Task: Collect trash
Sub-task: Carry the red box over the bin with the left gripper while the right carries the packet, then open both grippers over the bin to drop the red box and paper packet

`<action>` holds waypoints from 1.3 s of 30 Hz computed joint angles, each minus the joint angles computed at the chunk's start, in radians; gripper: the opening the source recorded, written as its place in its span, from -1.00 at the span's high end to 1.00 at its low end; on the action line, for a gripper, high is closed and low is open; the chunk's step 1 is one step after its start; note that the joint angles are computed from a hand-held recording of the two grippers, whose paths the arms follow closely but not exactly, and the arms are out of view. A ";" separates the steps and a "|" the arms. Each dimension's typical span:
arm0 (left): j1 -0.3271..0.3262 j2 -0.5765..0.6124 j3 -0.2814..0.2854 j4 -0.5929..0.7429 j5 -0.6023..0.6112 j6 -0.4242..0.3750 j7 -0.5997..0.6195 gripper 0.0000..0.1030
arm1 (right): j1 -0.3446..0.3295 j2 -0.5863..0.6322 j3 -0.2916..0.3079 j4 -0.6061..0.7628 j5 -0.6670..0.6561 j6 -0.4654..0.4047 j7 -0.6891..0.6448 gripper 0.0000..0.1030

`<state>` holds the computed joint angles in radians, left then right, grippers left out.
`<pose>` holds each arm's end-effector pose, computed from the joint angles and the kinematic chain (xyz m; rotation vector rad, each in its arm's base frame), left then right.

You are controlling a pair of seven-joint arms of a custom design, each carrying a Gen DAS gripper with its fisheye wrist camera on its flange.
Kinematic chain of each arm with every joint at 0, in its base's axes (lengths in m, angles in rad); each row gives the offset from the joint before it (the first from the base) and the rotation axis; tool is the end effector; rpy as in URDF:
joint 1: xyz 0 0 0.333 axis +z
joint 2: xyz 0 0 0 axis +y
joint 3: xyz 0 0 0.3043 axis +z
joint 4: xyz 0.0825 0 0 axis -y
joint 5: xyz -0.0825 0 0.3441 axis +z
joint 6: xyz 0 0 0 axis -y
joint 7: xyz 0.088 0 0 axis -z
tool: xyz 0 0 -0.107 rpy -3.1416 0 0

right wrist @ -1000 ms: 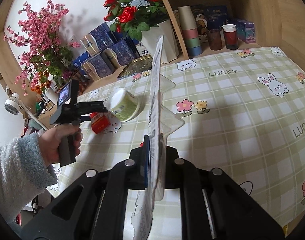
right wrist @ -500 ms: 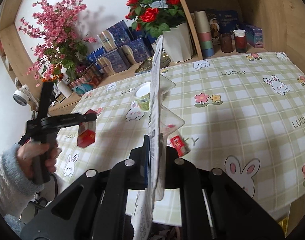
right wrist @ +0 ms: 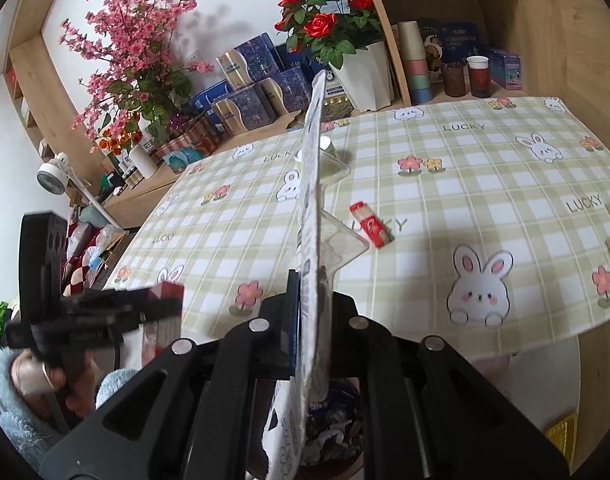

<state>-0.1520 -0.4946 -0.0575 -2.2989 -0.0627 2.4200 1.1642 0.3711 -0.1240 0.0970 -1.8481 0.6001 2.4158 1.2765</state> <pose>0.4058 -0.0912 0.6037 -2.1718 1.7234 -0.7995 0.4730 0.2462 0.6484 -1.9442 1.2146 -0.0357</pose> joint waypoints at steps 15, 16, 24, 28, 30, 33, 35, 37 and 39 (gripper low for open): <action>-0.055 0.014 -0.028 -0.066 -0.057 -0.053 -0.005 -0.45 | 0.004 -0.064 -0.013 -0.082 0.034 -0.011 -0.027 0.77; -0.043 0.003 -0.037 -0.073 -0.046 -0.042 -0.031 -0.50 | 0.004 -0.064 -0.013 -0.082 0.035 -0.014 -0.028 0.77; 0.048 -0.107 -0.087 -0.100 0.118 -0.044 -0.250 -0.78 | 0.017 -0.069 -0.008 -0.099 0.054 -0.070 -0.050 0.76; 0.104 -0.194 -0.115 -0.129 0.223 -0.094 -0.376 -0.82 | 0.028 -0.075 0.001 -0.113 0.058 -0.105 -0.056 0.76; 0.108 -0.231 -0.105 -0.146 0.250 -0.114 -0.412 -0.83 | 0.035 -0.077 0.008 -0.122 0.052 -0.125 -0.053 0.76; 0.129 -0.290 -0.107 -0.171 0.293 -0.150 -0.478 -0.85 | 0.042 -0.067 0.016 -0.120 0.036 -0.163 -0.033 0.76; 0.135 -0.318 -0.110 -0.185 0.315 -0.167 -0.517 -0.86 | 0.047 -0.058 0.023 -0.117 0.021 -0.194 -0.017 0.76; 0.134 -0.336 -0.107 -0.204 0.322 -0.172 -0.554 -0.86 | 0.051 -0.049 0.027 -0.115 0.012 -0.220 -0.005 0.76; 0.122 -0.347 -0.095 -0.222 0.316 -0.165 -0.578 -0.86 | 0.055 -0.040 0.029 -0.113 0.012 -0.246 -0.001 0.76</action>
<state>-0.0295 -0.8415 -0.1521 -2.5205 0.2532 2.2550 0.5864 0.4264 -0.1643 0.1262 -1.9614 0.6118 2.1702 1.2757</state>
